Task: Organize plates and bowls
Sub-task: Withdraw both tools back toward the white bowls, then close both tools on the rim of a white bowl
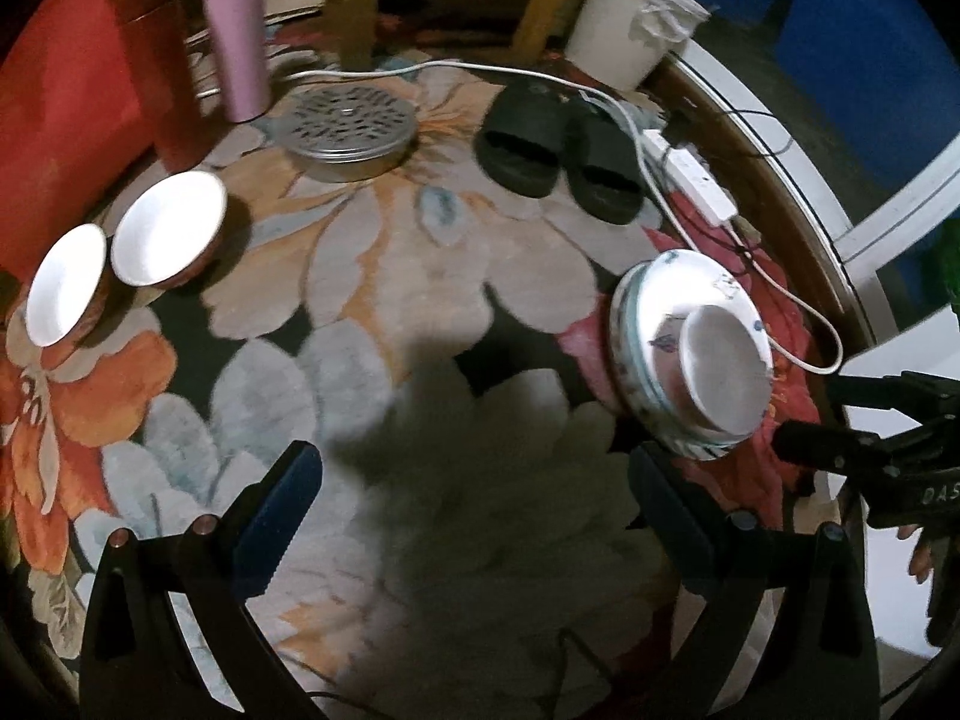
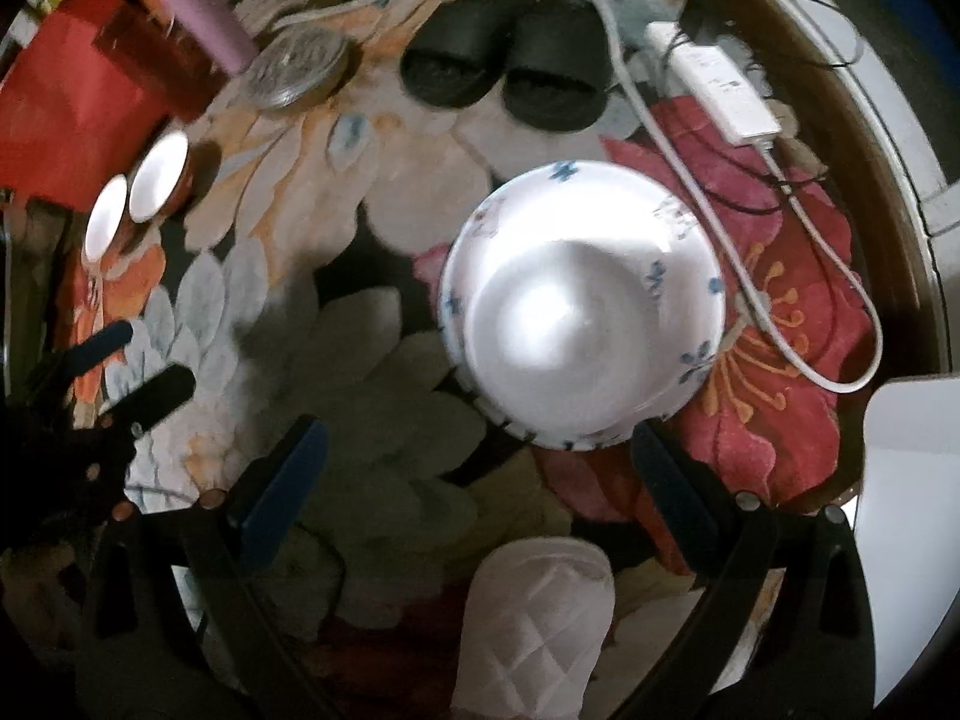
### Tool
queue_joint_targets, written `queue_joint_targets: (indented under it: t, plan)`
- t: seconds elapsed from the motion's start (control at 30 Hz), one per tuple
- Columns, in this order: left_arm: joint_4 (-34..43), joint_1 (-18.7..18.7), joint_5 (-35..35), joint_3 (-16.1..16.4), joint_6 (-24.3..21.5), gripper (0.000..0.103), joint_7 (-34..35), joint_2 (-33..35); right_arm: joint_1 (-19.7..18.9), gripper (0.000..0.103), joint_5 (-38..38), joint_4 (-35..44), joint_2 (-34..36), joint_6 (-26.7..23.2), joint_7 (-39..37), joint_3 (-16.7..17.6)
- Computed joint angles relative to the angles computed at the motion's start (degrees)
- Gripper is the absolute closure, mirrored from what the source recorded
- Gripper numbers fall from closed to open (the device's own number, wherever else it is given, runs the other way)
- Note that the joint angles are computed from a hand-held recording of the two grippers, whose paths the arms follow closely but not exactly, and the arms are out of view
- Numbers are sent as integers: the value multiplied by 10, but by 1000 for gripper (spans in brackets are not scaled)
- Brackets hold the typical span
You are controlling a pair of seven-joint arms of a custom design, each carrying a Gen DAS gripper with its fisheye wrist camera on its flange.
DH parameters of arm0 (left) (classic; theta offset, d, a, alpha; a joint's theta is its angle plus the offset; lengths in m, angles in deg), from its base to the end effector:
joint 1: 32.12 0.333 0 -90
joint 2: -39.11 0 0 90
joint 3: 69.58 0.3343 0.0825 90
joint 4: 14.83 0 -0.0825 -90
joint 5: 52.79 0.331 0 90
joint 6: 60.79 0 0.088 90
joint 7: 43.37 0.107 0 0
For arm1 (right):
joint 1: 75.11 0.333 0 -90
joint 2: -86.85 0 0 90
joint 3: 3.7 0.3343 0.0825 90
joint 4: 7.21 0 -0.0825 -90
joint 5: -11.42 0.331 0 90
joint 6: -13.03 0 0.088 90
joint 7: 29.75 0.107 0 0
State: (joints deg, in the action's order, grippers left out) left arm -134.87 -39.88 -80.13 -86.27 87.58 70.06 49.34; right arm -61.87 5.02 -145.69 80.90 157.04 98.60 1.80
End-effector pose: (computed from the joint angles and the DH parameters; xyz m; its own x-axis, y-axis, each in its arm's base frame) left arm 0.5174 -0.2180 0.4239 -0.4681 -0.8396 0.2755 -0.8592 0.3596 -0.3639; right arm 0.4300 0.1476 0.4235 -0.2498 -0.9671 -0.0482 -0.9442 0.2544 -0.2092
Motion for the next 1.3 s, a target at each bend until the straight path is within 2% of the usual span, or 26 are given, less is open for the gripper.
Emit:
queue_joint_targets:
  t: [0.1, 0.3, 0.67, 0.93, 1.03, 1.1, 1.2, 1.23, 1.3]
  plan:
    - [-2, 14, -10, 8, -4, 1, 6, -2, 11, 1, 28, 45, 26, -47, -29, 1]
    - [-2, 36, -6, 25, -2, 1, 2, 2, 34, 1, 36, 127, 79, -84, -35, 0]
    - [8, 104, -5, 51, -3, 1, -28, 25, 91, 1, 46, 296, 223, -87, -53, -17]
    - [22, 145, 29, 68, 1, 1, -69, 48, 130, 1, 84, 485, 372, -106, -65, -27]
    - [25, 163, 34, 71, 9, 1, -79, 53, 147, 1, 77, 583, 443, -120, -55, -44]
    - [28, 174, 37, 72, 7, 1, -82, 58, 157, 1, 69, 635, 484, -112, -26, -63]
    - [27, 187, 42, 72, 15, 1, -83, 62, 151, 2, 86, 687, 529, -91, 6, -70]
    - [28, 191, 44, 73, 16, 1, -83, 66, 150, 3, 90, 703, 542, -92, 10, -70]
    - [28, 196, 48, 71, 21, 1, -85, 70, 144, 15, 99, 755, 582, -95, 17, -68]
